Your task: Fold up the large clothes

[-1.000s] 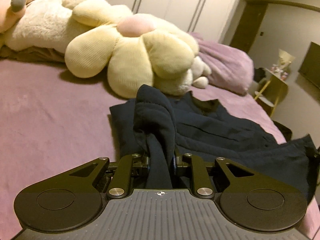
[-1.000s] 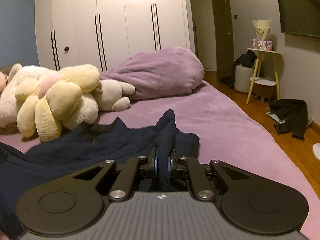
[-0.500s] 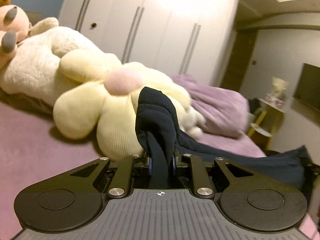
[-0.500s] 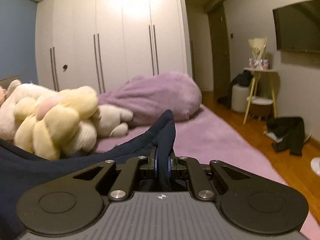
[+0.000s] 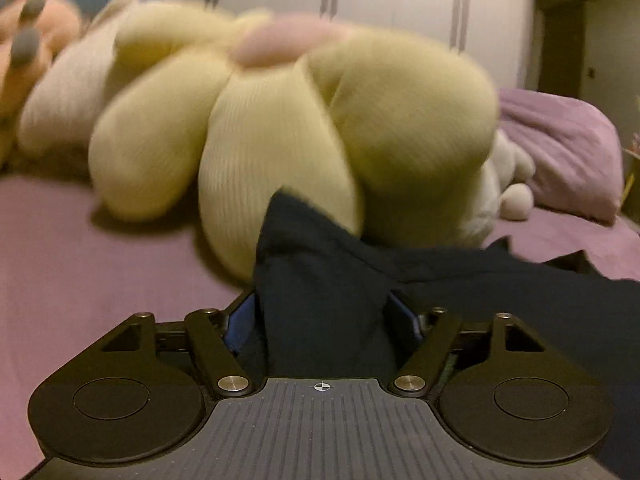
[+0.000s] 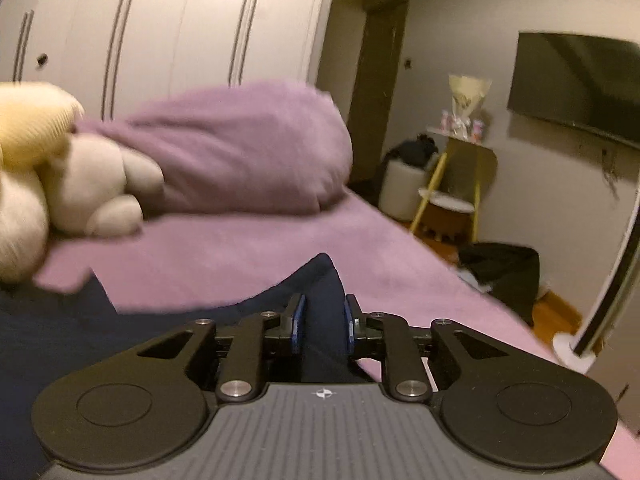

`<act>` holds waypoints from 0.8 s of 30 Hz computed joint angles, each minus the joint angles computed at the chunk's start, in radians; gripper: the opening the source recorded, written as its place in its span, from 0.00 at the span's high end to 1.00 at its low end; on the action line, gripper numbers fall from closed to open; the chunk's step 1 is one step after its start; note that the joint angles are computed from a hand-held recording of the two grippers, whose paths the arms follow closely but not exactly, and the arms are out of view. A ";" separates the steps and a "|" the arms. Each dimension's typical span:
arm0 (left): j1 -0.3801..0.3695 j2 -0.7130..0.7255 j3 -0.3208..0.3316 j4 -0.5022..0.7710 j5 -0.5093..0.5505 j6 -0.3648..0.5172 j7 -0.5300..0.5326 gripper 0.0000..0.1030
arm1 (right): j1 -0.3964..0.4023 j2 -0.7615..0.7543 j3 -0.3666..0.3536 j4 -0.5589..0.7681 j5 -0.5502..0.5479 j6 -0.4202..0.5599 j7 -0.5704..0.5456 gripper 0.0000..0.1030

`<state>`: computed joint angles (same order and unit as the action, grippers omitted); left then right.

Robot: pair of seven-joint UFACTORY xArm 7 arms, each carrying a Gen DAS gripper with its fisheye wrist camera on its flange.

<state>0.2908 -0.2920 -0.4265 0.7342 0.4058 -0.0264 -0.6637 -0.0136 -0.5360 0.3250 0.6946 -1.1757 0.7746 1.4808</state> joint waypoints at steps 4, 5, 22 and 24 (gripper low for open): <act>-0.130 0.049 0.136 -0.015 -0.102 -0.051 0.021 0.23 | -0.026 -0.004 -0.071 -0.067 0.006 -0.140 0.108 0.69; -0.212 0.060 0.215 -0.024 -0.147 -0.066 0.052 0.22 | -0.039 -0.009 -0.079 -0.083 0.002 -0.173 0.135 0.67; -0.583 -0.219 0.578 -0.149 -0.547 0.185 0.413 0.08 | -0.103 -0.173 -0.129 -0.212 0.113 -0.341 0.223 0.37; -0.582 -0.390 0.604 -0.240 -0.558 0.277 0.495 0.07 | -0.022 -0.304 -0.191 -0.289 0.254 -0.324 0.133 0.37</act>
